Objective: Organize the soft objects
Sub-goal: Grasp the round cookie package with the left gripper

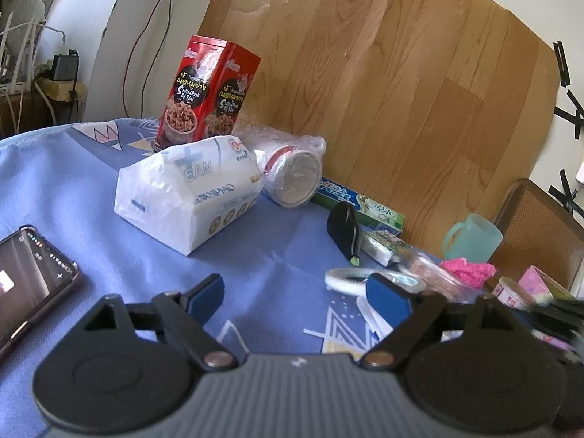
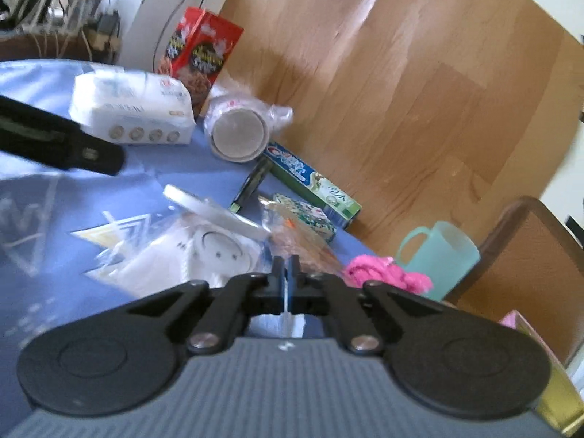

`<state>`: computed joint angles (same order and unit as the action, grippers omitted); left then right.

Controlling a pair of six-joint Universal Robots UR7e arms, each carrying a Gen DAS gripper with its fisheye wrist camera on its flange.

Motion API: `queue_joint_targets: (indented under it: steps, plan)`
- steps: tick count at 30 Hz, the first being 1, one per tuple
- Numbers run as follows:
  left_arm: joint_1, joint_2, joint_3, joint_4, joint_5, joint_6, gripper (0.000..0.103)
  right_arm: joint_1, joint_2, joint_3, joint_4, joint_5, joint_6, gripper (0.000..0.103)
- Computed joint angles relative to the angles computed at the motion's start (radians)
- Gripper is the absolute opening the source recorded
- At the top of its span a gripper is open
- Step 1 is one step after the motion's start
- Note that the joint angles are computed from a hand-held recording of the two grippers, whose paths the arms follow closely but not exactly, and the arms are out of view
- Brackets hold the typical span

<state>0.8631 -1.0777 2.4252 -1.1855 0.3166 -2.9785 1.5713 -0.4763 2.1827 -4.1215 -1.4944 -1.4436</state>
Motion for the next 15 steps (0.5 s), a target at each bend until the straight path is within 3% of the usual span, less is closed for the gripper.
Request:
queue_joint_targets:
  steps: [5, 8, 10, 11, 14, 15]
  plan:
    - [-0.004, -0.007, 0.008, 0.011, 0.007, -0.021, 0.088, -0.129, -0.159, 0.228, 0.022, 0.135, -0.037, 0.003]
    - [-0.005, -0.014, 0.018, 0.024, 0.041, -0.034, 0.088, -0.225, -0.243, 0.328, 0.049, 0.173, -0.096, 0.003]
    - [-0.009, -0.013, 0.017, 0.054, 0.069, -0.043, 0.088, -0.274, -0.299, 0.370, 0.094, 0.162, -0.085, 0.005]
    - [-0.014, -0.011, 0.006, 0.109, 0.084, -0.062, 0.088, -0.294, -0.329, 0.382, 0.123, 0.156, -0.057, 0.010]
    - [-0.058, 0.009, -0.027, 0.281, 0.124, -0.163, 0.086, -0.335, -0.444, 0.387, 0.290, 0.166, 0.039, 0.056]
    - [-0.074, 0.018, -0.035, 0.328, 0.148, -0.196, 0.086, -0.347, -0.458, 0.391, 0.309, 0.185, 0.062, 0.063]
